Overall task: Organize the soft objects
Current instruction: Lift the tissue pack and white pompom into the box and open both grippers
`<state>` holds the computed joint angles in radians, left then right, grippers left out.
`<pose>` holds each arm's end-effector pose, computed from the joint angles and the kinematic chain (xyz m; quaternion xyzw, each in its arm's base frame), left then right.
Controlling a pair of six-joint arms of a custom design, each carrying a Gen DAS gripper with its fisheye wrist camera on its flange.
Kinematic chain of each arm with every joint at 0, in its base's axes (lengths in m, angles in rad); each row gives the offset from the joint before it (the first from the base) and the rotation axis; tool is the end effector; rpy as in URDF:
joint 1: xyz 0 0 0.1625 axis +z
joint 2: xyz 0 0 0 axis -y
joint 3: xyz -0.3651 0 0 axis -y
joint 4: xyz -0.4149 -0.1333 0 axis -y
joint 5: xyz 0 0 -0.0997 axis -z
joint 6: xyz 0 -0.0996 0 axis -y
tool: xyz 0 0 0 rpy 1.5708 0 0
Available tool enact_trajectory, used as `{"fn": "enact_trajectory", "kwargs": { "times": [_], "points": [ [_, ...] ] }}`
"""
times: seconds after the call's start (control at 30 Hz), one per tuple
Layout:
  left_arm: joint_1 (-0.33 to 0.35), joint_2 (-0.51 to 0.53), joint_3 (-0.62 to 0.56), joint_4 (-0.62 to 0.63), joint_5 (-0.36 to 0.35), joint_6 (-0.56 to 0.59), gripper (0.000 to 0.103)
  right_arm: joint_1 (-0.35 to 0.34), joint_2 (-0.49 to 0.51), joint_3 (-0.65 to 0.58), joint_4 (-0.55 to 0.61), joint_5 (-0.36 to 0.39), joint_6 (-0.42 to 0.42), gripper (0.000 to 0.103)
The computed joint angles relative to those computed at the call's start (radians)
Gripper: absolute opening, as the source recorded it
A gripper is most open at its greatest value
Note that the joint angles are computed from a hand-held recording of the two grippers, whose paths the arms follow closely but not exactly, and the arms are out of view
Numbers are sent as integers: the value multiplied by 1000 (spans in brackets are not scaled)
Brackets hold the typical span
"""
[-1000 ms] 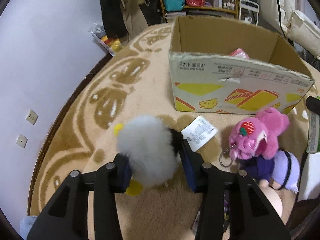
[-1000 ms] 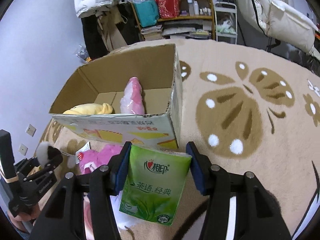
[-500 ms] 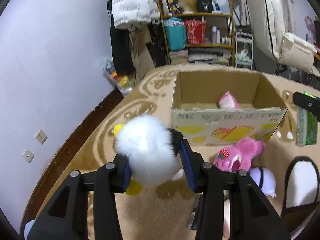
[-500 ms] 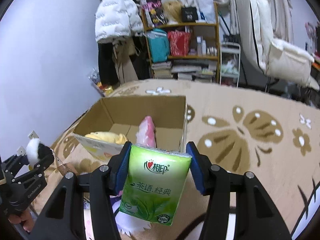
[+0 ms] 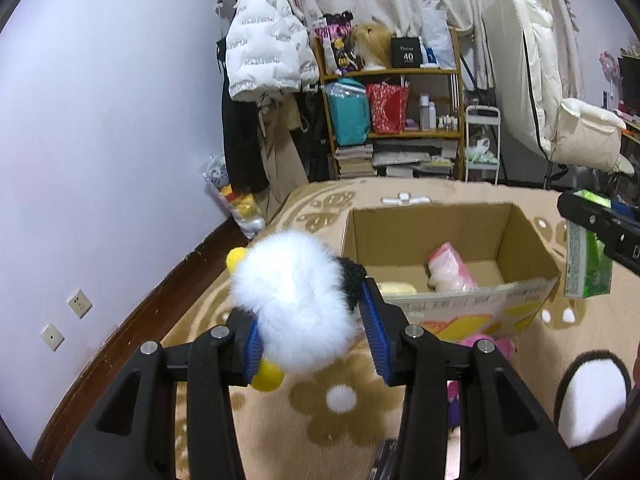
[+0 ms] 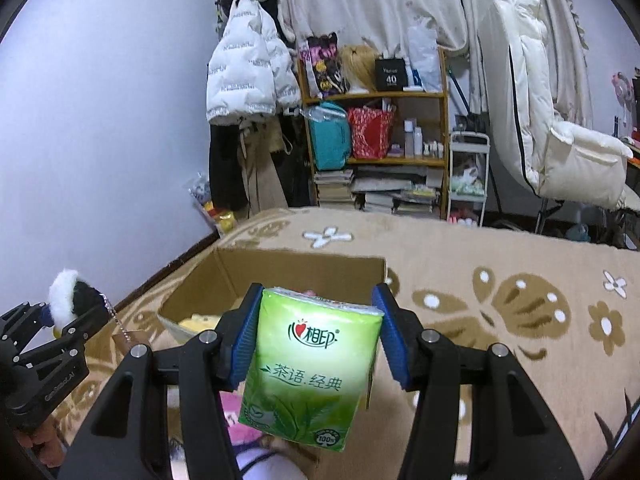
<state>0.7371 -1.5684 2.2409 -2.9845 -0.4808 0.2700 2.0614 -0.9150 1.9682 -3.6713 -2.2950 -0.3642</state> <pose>-0.1695 -0.4532 0.3025 0.2580 0.7772 -0.4319 0.3780 0.3149 -0.4467 0.1404 0.1745 -0.8104 0.4861 0.2766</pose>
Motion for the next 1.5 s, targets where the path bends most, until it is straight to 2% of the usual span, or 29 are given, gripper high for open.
{"fn": "enact_trajectory", "kwargs": {
  "times": [0.2, 0.4, 0.63, 0.8, 0.97, 1.17, 1.3, 1.33, 1.37, 1.43, 1.47, 1.5],
  "points": [
    [26, 91, -78, -123, -45, 92, 42, -10, 36, -55, -15, 23, -56, 58],
    [52, 163, -143, -161, -75, 142, 42, -32, 78, -125, -15, 36, -100, 58],
    [94, 276, -242, -189, -113, 202, 42, -56, 126, -200, 8, 24, -107, 58],
    [132, 307, -291, -116, -161, 145, 42, -81, 140, -220, 52, 31, -84, 58],
    [156, 312, -318, 45, -215, 67, 43, -106, 139, -216, 89, 48, -66, 58],
    [165, 341, -318, 63, -195, 79, 45, -126, 142, -215, 133, 46, -35, 59],
    [179, 330, -326, 147, -214, 27, 46, -133, 136, -201, 147, 43, -8, 59],
    [180, 328, -325, 156, -217, 18, 48, -132, 132, -197, 146, 47, -5, 59],
    [178, 327, -321, 146, -211, 20, 55, -131, 129, -193, 144, 49, -4, 59],
    [172, 325, -311, 123, -202, 31, 60, -128, 123, -185, 136, 48, -6, 60],
    [169, 324, -311, 133, -193, 25, 66, -126, 123, -182, 128, 45, -6, 61],
    [167, 320, -312, 154, -190, 9, 73, -125, 119, -175, 120, 44, -2, 68]
  ]
}}
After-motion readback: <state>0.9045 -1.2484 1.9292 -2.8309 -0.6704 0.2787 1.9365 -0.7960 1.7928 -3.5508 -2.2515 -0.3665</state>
